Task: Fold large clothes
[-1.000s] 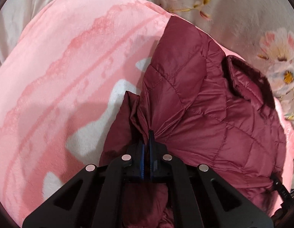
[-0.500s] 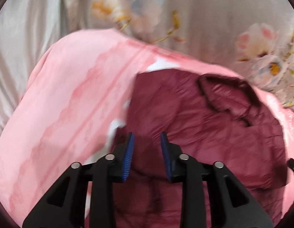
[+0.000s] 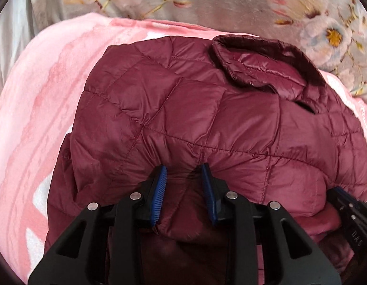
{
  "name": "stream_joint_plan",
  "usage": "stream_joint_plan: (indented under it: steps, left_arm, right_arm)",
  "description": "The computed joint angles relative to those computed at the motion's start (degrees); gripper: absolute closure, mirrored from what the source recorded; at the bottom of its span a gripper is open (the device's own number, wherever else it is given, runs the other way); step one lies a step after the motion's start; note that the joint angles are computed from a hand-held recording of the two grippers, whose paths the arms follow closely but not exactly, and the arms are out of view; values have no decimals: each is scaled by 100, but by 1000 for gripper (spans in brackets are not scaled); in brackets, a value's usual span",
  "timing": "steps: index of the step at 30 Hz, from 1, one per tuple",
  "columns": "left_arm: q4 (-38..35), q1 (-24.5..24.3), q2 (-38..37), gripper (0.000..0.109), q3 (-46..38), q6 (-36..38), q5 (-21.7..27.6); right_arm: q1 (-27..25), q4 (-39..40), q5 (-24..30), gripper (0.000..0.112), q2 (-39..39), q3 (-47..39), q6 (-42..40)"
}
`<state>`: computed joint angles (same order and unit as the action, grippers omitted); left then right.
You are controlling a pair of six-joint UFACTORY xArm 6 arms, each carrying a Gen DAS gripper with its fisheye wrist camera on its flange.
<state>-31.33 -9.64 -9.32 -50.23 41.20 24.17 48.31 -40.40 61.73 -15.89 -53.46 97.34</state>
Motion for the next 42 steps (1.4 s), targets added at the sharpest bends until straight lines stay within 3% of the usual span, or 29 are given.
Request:
stream_joint_plan:
  steps: [3,11,15,19,21,26,28,30,35,38,40,41,42]
  left_arm:
    - [2,-140,-80,79,273,105,-494]
    - [-176,-97,-90,79,256,297,-489]
    - [-135,-95,-110,79,285,292,-517]
    - [-175,-86,-113,79,270,313,-476]
    - [-425,12,-117,77,140,457,-179]
    - [-1085,532,60,70,-985,510,1520]
    - [-1415,585,291,48,-1538,422,1844]
    - [-1630,547,795,40,-2319,209,2248]
    - [-1118,316,2466,40,-4320,-1060,3327]
    - [-1096,291,3271,45,-5185,-1767,4043]
    - [-1021,236,3434,62,-5331,-1874,4214]
    - [-983,186,3437,67,-5322,-1765,4231]
    - [-949,129,3402,84,-5280,-1629,4220]
  right_arm:
    - [127,-191,222,99,148,-99,69]
    - [320,-371,773,99,524,-456,8]
    - [325,-382,754,98,510,-435,39]
    - [214,-410,298,97,209,-108,221]
    - [97,-204,42,94,15,-9,43]
    - [-256,-566,-307,72,-768,149,103]
    - [-823,-510,-896,61,-1003,275,-57]
    - [-1575,-138,-1670,58,-1013,405,-326]
    - [-2556,478,-2604,58,-529,425,-720]
    - [-2832,1093,-3119,58,-139,421,-1078]
    - [-2883,1351,-3523,67,-5,428,-1384]
    - [-2903,1612,-3780,87,47,429,-1661]
    - [-2930,1650,-4172,100,60,465,-1698]
